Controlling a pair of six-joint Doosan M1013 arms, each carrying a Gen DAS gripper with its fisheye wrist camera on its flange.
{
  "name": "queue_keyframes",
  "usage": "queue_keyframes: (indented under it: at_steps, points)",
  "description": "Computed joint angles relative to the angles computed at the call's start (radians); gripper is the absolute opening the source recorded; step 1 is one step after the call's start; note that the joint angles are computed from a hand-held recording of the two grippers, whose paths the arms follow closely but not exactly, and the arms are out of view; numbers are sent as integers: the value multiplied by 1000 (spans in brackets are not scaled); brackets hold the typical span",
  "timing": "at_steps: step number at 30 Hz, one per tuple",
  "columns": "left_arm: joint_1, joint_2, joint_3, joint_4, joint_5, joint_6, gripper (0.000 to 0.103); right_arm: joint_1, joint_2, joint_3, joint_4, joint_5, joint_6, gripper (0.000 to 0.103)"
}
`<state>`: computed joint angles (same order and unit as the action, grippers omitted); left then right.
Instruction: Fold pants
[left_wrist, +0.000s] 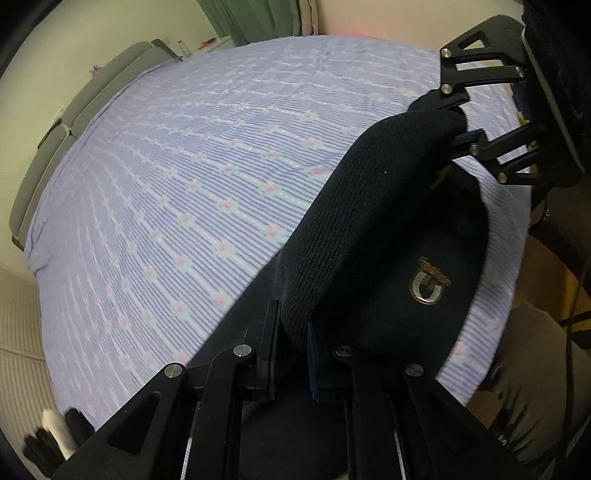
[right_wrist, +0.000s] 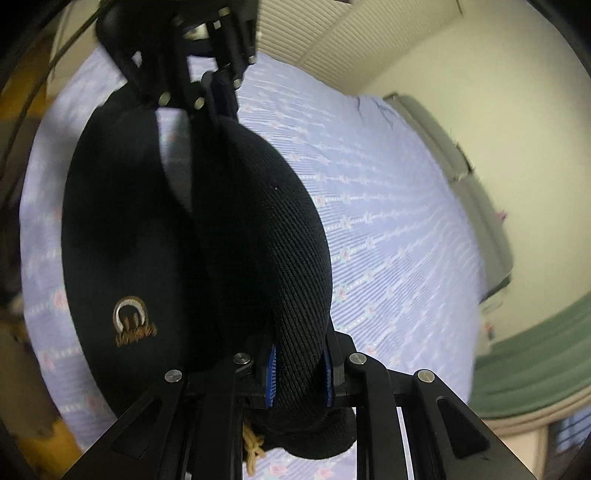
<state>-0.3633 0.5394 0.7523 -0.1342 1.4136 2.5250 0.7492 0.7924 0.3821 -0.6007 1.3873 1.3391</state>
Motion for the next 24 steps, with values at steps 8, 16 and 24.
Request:
queue_keyframes:
  at_steps: [8,16,24]
  points:
    - [-4,-131,235,-3,-94,9,14,54,-114,257,-115,-138,26,19]
    - [-17,-181,372,22,-154,-57,14,68,-190,428,-125,-193,16,20]
    - [-28,-196,453,49,-192,-103,15,74,-178,467,-110,-184,43,21]
